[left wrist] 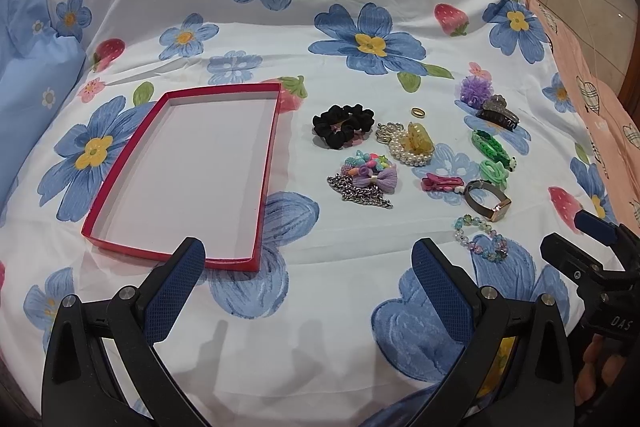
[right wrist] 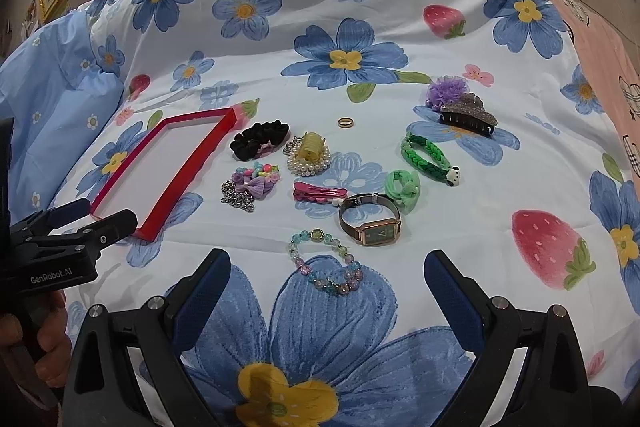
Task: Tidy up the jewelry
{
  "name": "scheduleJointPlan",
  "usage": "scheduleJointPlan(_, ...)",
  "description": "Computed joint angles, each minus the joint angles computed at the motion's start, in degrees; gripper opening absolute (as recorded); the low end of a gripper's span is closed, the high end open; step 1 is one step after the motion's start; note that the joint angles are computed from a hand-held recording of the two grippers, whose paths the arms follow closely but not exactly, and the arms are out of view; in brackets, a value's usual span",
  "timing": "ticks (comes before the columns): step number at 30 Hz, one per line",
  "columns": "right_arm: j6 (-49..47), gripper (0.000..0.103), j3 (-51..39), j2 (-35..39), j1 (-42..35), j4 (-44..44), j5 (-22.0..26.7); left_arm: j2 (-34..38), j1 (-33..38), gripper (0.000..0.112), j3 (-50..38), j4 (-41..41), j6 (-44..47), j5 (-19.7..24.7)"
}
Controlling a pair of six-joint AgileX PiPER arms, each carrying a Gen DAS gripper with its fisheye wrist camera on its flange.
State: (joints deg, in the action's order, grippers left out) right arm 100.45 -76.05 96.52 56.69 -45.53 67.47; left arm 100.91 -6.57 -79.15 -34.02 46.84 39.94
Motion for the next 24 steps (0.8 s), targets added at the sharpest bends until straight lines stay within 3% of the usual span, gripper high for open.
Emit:
scheduleJointPlan(11, 0.5, 0.099, 0.3, -0.2, 0.0, -0.1, -0.6, 0.3, 0.0, 0.103, -0.4, 0.3, -0.2, 0.1)
scheduleJointPlan(24, 4.0, 0.098, 7.9, -5.2, -4.6, 0.0, -7.6, 5.4, -2.3, 0.103, -7.2, 1.4, -2.5, 3.4)
